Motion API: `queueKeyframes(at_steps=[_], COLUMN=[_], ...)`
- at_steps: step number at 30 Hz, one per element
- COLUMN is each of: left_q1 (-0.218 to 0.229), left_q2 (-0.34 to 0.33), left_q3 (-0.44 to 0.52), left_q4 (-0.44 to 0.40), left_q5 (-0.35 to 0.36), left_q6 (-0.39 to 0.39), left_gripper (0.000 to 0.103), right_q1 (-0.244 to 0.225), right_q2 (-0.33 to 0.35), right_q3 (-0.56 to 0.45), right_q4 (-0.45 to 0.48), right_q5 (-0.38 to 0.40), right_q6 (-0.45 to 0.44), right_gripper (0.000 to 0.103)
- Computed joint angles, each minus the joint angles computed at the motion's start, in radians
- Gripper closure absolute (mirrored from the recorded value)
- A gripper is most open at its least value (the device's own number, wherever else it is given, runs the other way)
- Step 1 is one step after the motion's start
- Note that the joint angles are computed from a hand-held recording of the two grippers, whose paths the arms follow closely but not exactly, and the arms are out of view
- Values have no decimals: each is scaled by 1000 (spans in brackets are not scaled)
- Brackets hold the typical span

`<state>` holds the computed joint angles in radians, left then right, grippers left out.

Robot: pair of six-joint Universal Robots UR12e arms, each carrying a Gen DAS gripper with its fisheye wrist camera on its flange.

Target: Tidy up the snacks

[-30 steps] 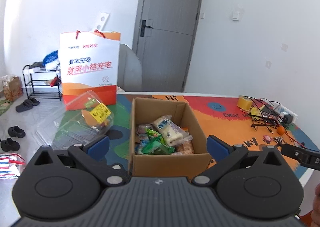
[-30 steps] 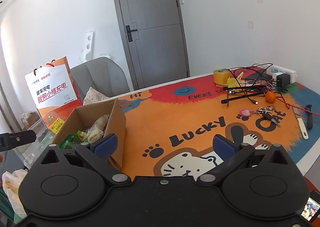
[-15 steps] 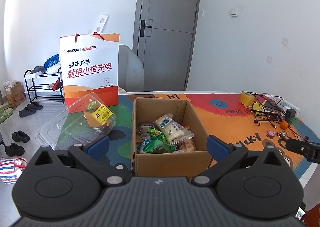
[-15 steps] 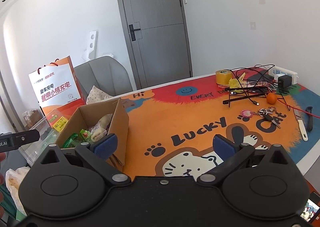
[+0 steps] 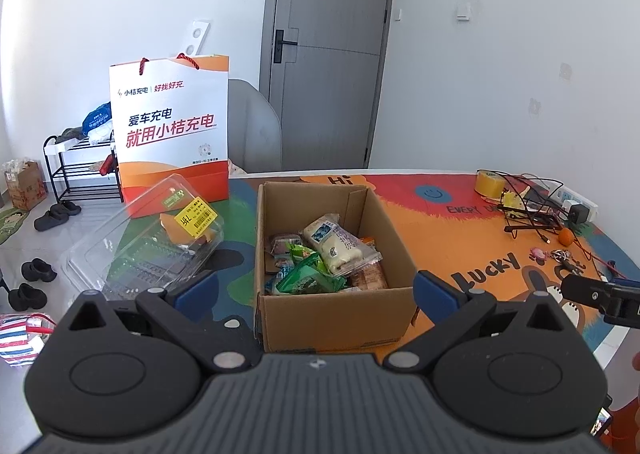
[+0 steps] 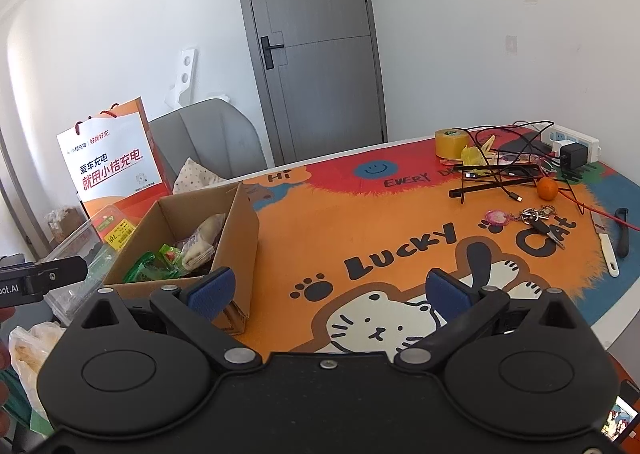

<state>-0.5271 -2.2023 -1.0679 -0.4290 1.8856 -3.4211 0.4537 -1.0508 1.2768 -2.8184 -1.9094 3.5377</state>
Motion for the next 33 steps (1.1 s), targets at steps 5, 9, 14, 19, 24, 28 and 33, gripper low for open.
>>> queueKeyframes(at_steps=[5, 9, 14, 19, 24, 28, 33], left_q1=[2, 1, 2, 3, 3, 3, 3], left_q2=[1, 0, -1, -1, -2, -1, -1], left_q3=[-1, 1, 3, 4, 5, 4, 4], left_q4=[-8, -13, -17, -23, -24, -24, -24], left_q5=[-11, -10, -10, -15, -15, -15, -15], left_q6=[-4, -5, -6, -6, -5, -6, -5], left_gripper=[0, 0, 0, 0, 0, 0, 0], right_q1=[0, 0, 0, 0, 1, 1, 2], right_q2=[1, 2, 2, 2, 3, 3, 3], right_q3=[-2, -5, -6, -6, -7, -6, -6], right_q4=[10, 18, 21, 23, 24, 24, 24], right_q5=[3, 1, -1, -5, -5, -6, -6], right_q6=[-5, -3, -5, -3, -6, -5, -5], right_gripper=[0, 0, 0, 0, 0, 0, 0])
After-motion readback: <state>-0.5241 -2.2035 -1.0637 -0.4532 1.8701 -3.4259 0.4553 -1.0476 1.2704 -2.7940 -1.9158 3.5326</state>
